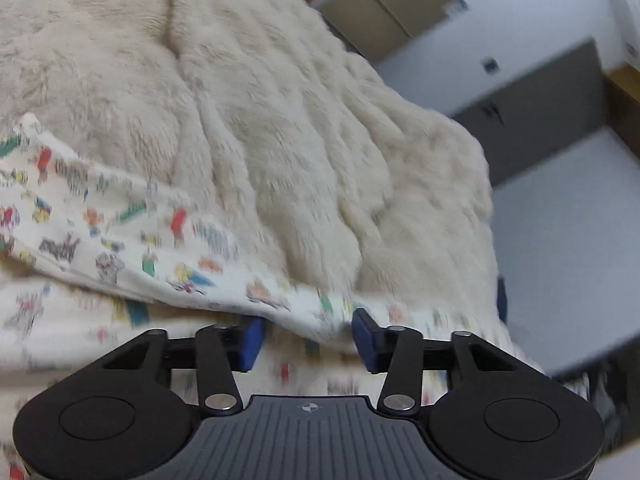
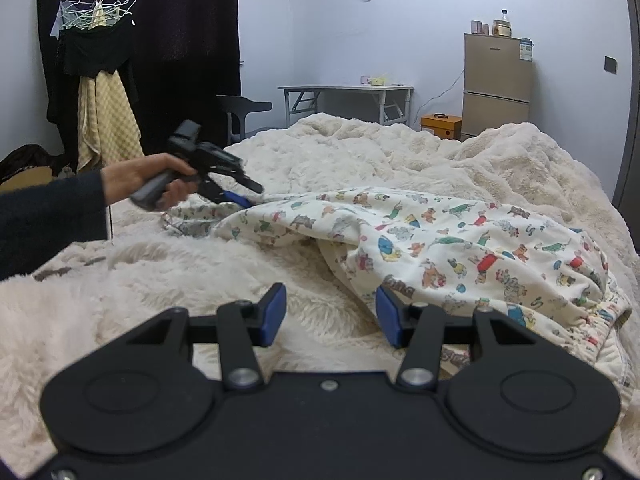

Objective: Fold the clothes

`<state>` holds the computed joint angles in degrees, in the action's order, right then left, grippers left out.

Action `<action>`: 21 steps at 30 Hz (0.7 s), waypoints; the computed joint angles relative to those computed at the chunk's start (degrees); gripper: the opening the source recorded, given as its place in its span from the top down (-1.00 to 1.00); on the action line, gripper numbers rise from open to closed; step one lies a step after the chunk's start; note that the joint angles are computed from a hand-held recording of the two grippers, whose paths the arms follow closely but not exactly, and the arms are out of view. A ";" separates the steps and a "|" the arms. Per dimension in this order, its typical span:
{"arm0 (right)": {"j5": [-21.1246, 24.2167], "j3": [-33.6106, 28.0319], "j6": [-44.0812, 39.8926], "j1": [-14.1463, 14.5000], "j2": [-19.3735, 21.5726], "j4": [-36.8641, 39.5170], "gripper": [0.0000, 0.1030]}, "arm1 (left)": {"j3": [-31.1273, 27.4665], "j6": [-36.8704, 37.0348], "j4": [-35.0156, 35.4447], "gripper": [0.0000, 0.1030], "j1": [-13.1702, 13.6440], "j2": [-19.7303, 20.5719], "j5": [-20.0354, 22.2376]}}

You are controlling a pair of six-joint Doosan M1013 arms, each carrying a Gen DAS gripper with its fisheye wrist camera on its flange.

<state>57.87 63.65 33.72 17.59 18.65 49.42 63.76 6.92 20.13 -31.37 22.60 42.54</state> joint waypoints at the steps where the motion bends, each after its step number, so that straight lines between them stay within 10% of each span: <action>1: 0.09 0.01 0.00 -0.11 0.04 0.22 0.06 | -0.95 -1.61 4.15 0.56 -0.33 0.34 1.15; 4: 0.27 -0.06 0.22 -0.40 0.21 0.66 0.06 | -2.50 -6.25 16.50 0.50 -1.44 0.85 3.41; 7: 0.49 -0.32 0.69 -0.70 0.53 0.97 0.06 | -2.88 -10.09 25.70 -0.22 -2.93 0.64 10.68; 12: 0.35 -0.69 0.84 -0.78 0.95 0.99 0.06 | 0.89 -5.60 19.88 -0.26 -3.32 -3.15 21.22; 21: -2.27 -0.83 -0.38 -0.47 0.06 -1.07 0.00 | 4.55 37.03 18.56 -0.29 -14.11 -6.90 14.92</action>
<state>55.60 62.81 33.34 17.12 18.70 48.35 68.32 43.95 38.68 -45.48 15.70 57.46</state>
